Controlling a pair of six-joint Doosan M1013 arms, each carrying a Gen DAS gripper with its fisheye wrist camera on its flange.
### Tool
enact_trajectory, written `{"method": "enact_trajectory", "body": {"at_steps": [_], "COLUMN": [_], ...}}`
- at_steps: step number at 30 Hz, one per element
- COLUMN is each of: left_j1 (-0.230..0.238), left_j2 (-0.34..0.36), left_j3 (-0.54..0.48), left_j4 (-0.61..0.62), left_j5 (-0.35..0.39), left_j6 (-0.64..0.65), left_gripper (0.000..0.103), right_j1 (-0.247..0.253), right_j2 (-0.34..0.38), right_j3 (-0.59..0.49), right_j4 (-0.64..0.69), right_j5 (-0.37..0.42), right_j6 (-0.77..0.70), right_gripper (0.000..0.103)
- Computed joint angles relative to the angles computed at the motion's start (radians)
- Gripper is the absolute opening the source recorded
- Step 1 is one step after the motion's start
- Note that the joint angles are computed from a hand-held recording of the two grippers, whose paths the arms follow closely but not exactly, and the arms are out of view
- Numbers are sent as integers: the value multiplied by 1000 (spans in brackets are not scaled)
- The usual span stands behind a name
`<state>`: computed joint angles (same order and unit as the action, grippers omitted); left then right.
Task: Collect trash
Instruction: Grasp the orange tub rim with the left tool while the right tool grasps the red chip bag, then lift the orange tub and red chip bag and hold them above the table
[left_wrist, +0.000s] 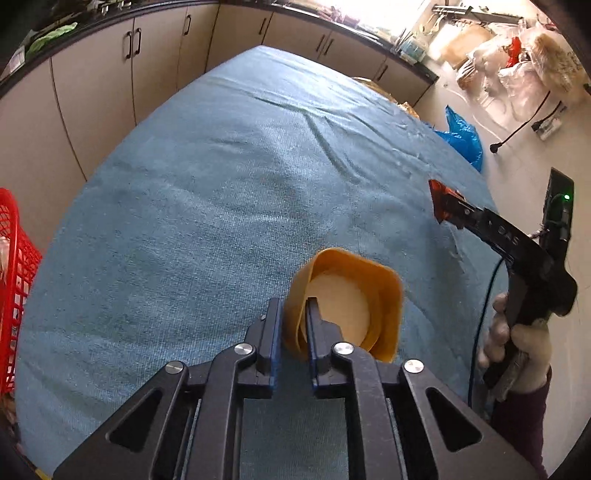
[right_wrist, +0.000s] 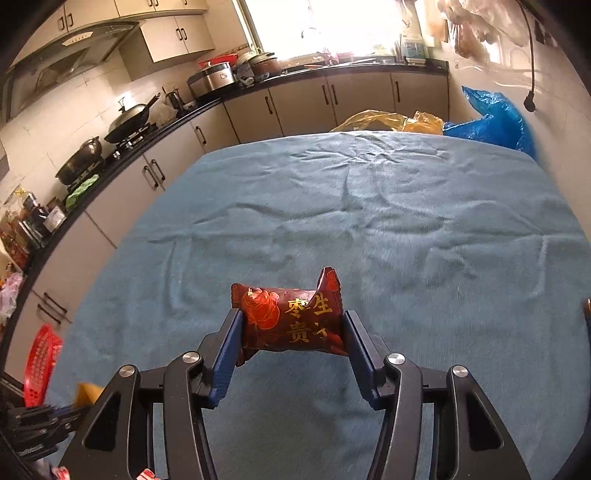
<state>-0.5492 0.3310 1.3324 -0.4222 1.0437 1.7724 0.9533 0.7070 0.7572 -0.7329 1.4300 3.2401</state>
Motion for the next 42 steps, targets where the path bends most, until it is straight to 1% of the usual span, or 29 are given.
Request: {"method": "enact_trajectory", "body": {"at_steps": [1,3,5,6,8,11,12,14,16,17,20,25,27,28,29,30,31,32,33,34,35,38,41,42], "left_j1": [-1,6,8,9,14,6,4,-4,-9,-10,-14,-14,-17,-27,-32,-31,-21,-11,-11,-11,-7,5,14,17], "left_j2": [0,-1,-1,0,0,-5,-8,-13,-21,-25,-33,-38,-47,-55,-62,-63,-59,-59,-64,-71,-82,-105,-135,-145], "left_j3": [1,7,11,13,17,27,33,42,56,64,81,93,106,116,124,126,122,123,128,134,144,164,188,197], "left_j4": [1,-32,-59,-73,-113,-117,-117,-114,-114,-116,-119,-128,-119,-74,-34,-39,-81,-114,-108,-100,-103,-132,-127,-125], "left_j5": [-4,-6,-13,-13,-11,-39,-49,-71,-98,-111,-143,-166,-183,-205,-219,-211,-182,-157,-160,-168,-175,-184,-214,-223], "left_j6": [2,26,39,47,74,90,97,106,126,139,153,151,141,106,79,82,103,105,96,92,93,107,102,100], "left_gripper": [20,22,29,32,44,49,51,53,56,58,60,60,58,42,21,14,12,10,9,8,8,8,8,8], "right_j1": [6,23,45,53,71,92,97,107,112,113,110,109,109,109,108,108,108,107,108,108,109,117,128,132], "right_j2": [4,23,40,41,46,52,53,51,63,68,82,127,136,140,149,162,171,183,196,202,201,198,222,238], "right_j3": [-11,-58,-98,-102,-114,-120,-120,-109,-125,-132,-152,-228,-244,-252,-267,-290,-307,-329,-352,-363,-363,-360,-410,-442], "right_j4": [6,24,45,55,73,92,93,82,65,63,66,56,53,54,56,52,50,49,43,43,41,27,3,-7], "right_j5": [5,53,96,104,126,151,153,150,174,182,184,254,263,268,279,300,314,332,354,359,355,341,351,359], "right_j6": [-8,-53,-90,-95,-96,-71,-60,-35,-31,-31,-26,-66,-69,-69,-72,-80,-87,-98,-107,-112,-111,-100,-108,-119], "right_gripper": [59,59,59,59,60,62,64,73,77,78,79,80,81,81,81,81,81,75,68,63,61,59,59,59]}}
